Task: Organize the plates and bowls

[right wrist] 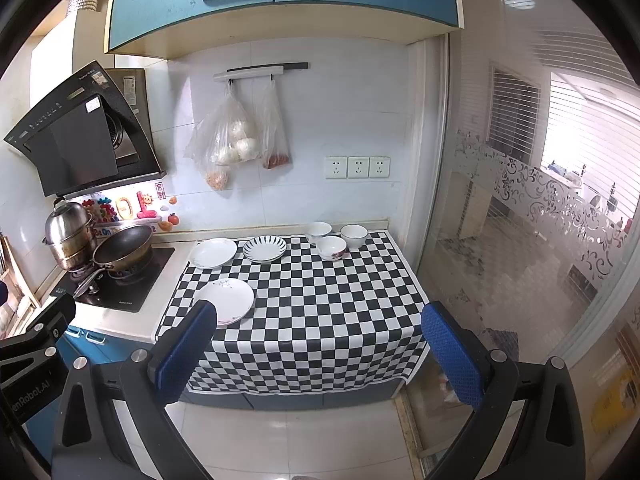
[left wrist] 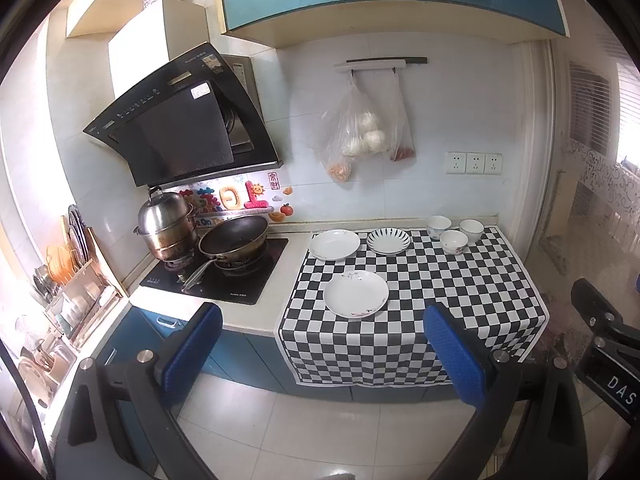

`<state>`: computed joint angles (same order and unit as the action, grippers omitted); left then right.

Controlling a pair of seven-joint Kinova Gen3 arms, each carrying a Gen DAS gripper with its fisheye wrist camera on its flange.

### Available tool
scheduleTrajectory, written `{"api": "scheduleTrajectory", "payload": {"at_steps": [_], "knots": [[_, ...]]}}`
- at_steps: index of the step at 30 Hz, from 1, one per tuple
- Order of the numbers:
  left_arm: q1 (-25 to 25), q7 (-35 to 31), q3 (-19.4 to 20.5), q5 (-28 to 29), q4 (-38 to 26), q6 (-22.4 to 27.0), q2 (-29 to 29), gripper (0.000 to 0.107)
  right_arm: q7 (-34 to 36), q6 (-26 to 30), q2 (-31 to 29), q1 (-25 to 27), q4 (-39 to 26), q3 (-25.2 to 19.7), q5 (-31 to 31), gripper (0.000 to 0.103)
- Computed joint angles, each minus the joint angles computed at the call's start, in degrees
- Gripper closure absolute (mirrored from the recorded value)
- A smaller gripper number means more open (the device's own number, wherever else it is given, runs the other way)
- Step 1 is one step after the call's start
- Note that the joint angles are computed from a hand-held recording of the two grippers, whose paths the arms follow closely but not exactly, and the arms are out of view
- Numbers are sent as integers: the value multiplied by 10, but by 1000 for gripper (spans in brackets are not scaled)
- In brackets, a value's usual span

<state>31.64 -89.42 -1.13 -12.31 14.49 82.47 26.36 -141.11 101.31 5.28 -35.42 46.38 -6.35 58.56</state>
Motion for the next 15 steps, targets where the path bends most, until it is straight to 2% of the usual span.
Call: {"api": "scheduleTrajectory", "payload": {"at_steps": [6, 11, 15], "knots": [[3, 0, -1, -2, -1, -5, 2, 5, -2, -7, -2, 6, 6, 2, -2, 0], [4, -4, -3, 0, -41, 19, 21, 5, -6, -11, -6, 15, 14, 2, -9, 0], [5, -4, -7, 5, -39, 17, 20, 5, -7, -12, -5, 20, 14, -1, -9, 0]]}}
